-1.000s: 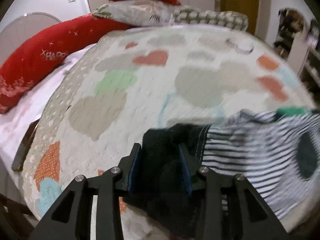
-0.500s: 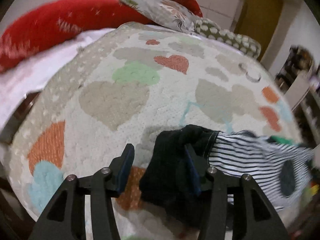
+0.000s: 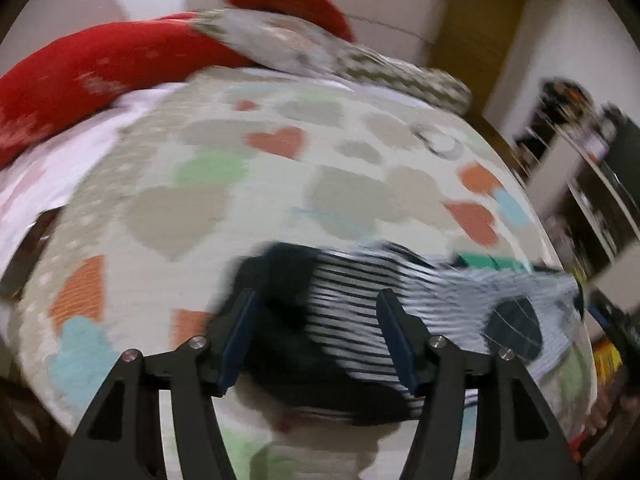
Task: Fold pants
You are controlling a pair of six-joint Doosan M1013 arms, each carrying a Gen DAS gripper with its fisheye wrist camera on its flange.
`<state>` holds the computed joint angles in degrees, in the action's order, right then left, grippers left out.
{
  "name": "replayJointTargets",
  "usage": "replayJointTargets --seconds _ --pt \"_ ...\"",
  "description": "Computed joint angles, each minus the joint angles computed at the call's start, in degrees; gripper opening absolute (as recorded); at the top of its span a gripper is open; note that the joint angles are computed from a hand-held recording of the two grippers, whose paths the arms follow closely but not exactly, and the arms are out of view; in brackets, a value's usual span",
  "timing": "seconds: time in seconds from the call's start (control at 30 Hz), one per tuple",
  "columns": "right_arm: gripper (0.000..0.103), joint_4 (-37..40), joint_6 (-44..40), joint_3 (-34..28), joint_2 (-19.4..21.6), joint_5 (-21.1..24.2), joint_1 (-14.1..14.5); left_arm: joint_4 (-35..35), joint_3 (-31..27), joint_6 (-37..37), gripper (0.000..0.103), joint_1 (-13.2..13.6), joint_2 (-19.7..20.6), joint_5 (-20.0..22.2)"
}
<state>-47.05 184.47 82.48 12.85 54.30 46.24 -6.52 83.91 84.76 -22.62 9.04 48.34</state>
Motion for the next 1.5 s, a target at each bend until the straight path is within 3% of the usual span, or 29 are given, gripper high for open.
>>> replayJointTargets --seconds 0.1,0.2,0.27,0.33,0.4,0.5,0.57,0.67,0.83,0.97,1.3,1.5 --pt "0.063 6.31 -5.49 -1.09 1.30 -8.69 -1.65 -2.37 -1.16 3.26 0.060 -2.13 1.53 1.89" --pt "0.062 18.71 -15.26 -2.60 3.30 -19.06 -4.74 -2.18 -0.33 4.50 0.060 -4.02 2.03 0.93" --pt "0.062 28.40 -23.40 -4.14 5.07 -22.54 -6.73 0.26 0.41 3.89 0.060 -5.21 2.41 0.64" --pt "0.062 32.04 -26.19 -6.36 7.22 -21.44 -7.90 3.17 0.85 2.76 0.060 -6.03 2.97 1.02" --pt "0.062 29.29 -23.46 -7.95 8.78 -18.59 -8.37 5.14 1.99 2.75 0.062 -6.63 2.63 -1.04" --pt "0.061 23.16 -18.93 -10.31 10.62 -11.77 -8.22 5.11 1.58 3.77 0.063 -6.59 2.63 -0.17" --pt "0.061 20.85 -15.43 -8.10 9.11 -14.73 -8.02 2.25 0.40 5.09 0.063 -5.62 2.91 2.16" --pt "0.062 10.48 -5.53 -4.33 5.79 -16.72 -6.33 -1.05 -0.68 6.02 0.063 -4.60 2.42 3.12" --pt "0.067 -2.41 6.35 1.35 0.66 -8.80 -2.91 -5.70 -4.05 12.02 0.066 -5.09 2.64 4.34" --pt "0.068 -2.87 13.61 6.36 -2.69 -8.41 -1.83 -9.50 -11.79 16.04 0.066 -7.01 7.04 12.04" --pt "0.070 0.73 10.38 7.39 -2.63 -8.14 -1.34 -13.10 -32.31 20.00 0.068 -14.44 22.32 30.99" --pt "0.070 1.62 8.03 6.69 -1.86 -6.79 -1.56 -15.37 -39.62 21.21 0.069 -16.08 28.30 36.61"
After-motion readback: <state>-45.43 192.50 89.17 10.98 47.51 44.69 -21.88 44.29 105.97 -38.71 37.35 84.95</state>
